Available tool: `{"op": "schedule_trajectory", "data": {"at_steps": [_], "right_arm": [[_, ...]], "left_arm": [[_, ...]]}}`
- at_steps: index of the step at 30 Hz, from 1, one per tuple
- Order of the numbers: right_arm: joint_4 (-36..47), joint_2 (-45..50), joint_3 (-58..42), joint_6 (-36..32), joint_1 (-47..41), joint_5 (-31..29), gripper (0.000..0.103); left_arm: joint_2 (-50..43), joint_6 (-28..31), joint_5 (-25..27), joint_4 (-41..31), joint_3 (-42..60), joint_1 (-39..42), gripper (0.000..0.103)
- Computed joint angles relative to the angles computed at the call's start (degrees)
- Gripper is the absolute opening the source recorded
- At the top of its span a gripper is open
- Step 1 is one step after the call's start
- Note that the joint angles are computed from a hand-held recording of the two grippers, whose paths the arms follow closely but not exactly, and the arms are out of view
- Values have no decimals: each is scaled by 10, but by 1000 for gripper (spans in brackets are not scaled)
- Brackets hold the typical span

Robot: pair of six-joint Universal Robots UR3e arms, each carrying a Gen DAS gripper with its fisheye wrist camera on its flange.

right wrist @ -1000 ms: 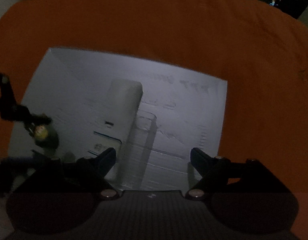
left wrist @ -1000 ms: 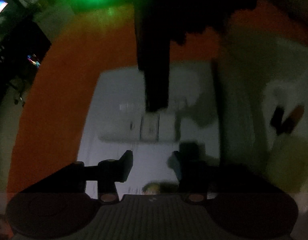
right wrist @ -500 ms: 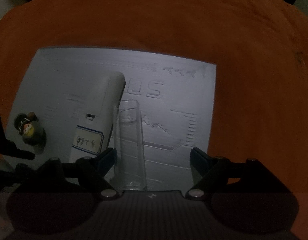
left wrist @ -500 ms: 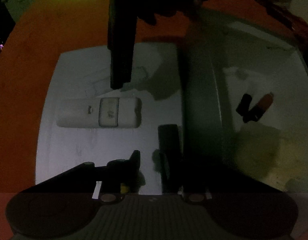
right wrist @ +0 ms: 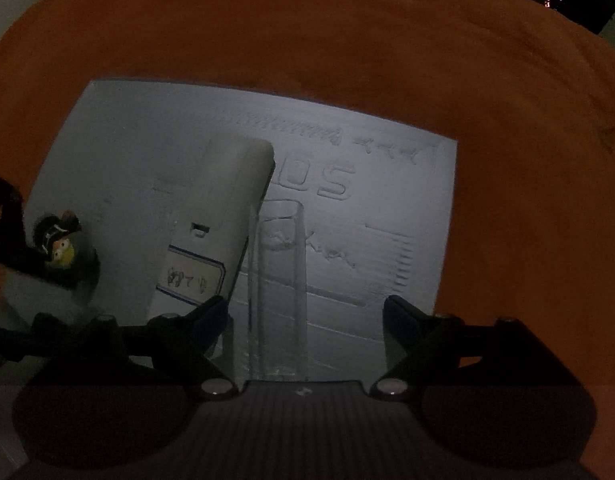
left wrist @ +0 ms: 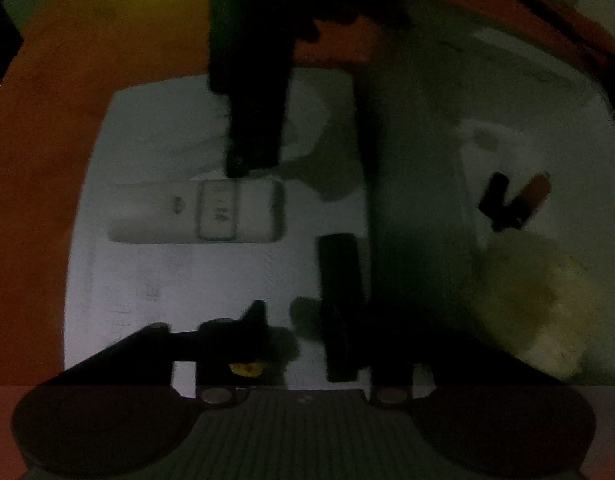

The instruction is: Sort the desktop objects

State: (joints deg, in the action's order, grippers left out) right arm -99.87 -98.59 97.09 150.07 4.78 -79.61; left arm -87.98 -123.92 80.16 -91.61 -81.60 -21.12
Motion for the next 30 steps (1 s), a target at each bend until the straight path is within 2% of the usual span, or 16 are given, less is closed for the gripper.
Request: {"op": "schedule_trajectory", "data": {"at_steps": [2,4,5,7,8,9,10,12,14,18,21,23,25,27,30], "right_arm": [[-12,-8,9,0,2,-9,82],[-25,-14,18,1,5,-19,76],[-25,-15,18,-2,5,-21,75],[-24,-20,19,-9,-1,-14,74],[-23,-25,20,-12,-7,-3,72],[0,-25,11,-24,-17,16,66],[25,-24,0,-37,-27,35,65],[122,-7,-50,-111,-48,84,65],[140,-17,-59,-206,-35,86,64],[101,-78,-13,-390,-14,82,63],[149,-96,-23,-472,-25,114,59],[187,-94,-38,-501,-28,131,59],[188,-86,-40,-516,-13,131,58],[174,-80,-36,-527,7,123,58],[186,-49,-53,-570,23,105,51]], "left_arm": [[22,-20,1,54,-44,7,61],[40,-39,-3,98,-83,12,62],[50,-50,8,133,-107,9,61],[46,-73,70,191,-135,-20,61],[40,-74,91,190,-135,-28,61],[39,-69,95,180,-133,-28,61],[44,-65,91,176,-135,-24,61],[68,-60,65,186,-149,-6,64],[99,-64,40,213,-172,20,80],[142,-96,6,229,-184,80,81],[170,-120,-11,241,-195,114,81],[184,-136,-14,246,-202,131,81],[199,-141,-17,248,-212,145,81],[214,-131,-25,235,-216,155,81],[232,-115,-30,224,-228,151,81]]}}
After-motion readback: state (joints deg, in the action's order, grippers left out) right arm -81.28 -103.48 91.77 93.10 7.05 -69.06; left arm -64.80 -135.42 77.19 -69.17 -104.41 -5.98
